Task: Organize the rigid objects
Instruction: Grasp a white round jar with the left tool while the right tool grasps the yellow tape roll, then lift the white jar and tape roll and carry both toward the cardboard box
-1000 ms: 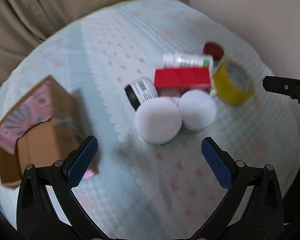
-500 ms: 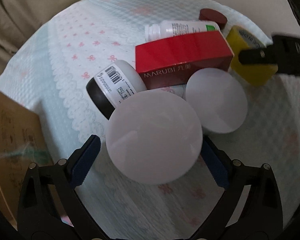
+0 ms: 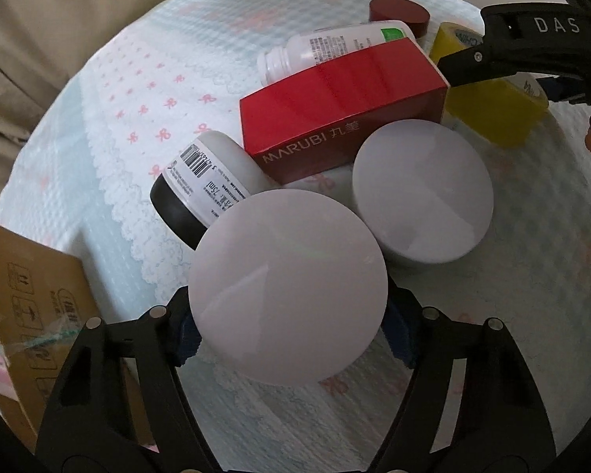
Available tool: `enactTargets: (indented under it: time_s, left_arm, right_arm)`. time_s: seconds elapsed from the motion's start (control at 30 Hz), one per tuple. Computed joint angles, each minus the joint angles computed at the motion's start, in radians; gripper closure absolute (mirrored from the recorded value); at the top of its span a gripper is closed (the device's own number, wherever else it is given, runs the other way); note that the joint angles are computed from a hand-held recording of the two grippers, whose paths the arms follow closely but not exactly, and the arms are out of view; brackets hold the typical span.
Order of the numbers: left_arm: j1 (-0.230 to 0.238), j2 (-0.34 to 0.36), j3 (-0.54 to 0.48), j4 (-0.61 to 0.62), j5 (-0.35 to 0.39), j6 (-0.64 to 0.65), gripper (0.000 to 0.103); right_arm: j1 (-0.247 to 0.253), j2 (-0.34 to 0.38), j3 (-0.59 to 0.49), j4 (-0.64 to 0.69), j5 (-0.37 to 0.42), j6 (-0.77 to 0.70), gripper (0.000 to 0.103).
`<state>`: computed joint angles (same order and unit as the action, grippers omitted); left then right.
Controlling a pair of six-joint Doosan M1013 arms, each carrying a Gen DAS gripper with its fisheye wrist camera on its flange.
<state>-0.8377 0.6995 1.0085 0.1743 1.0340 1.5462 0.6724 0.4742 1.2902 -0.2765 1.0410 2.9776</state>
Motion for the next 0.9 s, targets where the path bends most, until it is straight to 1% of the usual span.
enactTargets:
  time_s: [0.1, 0.17, 0.27, 0.47, 0.73, 0.83, 0.9]
  left_arm:
    - [0.004, -0.004, 0.008, -0.013, -0.017, -0.005, 0.032]
    - [0.002, -0.003, 0.007, -0.006, -0.018, -0.008, 0.032]
    - [0.001, -0.012, 0.019, -0.007, -0.027, -0.022, 0.032]
    - [-0.001, -0.037, 0.054, 0.003, -0.021, -0.073, 0.032]
    - [-0.005, -0.092, 0.090, 0.032, -0.034, -0.198, 0.032]
    - [-0.010, -0.118, 0.090, 0.052, -0.040, -0.254, 0.032]
    - [-0.016, -0.140, 0.090, 0.073, -0.046, -0.295, 0.032]
  right_arm:
    - [-0.002, 0.004, -0.005, 0.004, 0.002, -0.004, 0.005]
    - [-0.001, -0.013, 0.018, 0.005, -0.006, -0.006, 0.005]
    - [0.000, -0.014, 0.019, 0.006, -0.007, -0.014, 0.005]
    - [0.008, -0.030, 0.034, -0.005, -0.017, 0.006, 0.005]
    - [0.037, -0.065, 0.041, -0.071, -0.016, 0.025, 0.005]
    - [0.052, -0.077, 0.023, -0.106, -0.002, 0.032, 0.005]
    - [0.064, -0.084, -0.001, -0.135, 0.023, 0.020, 0.005]
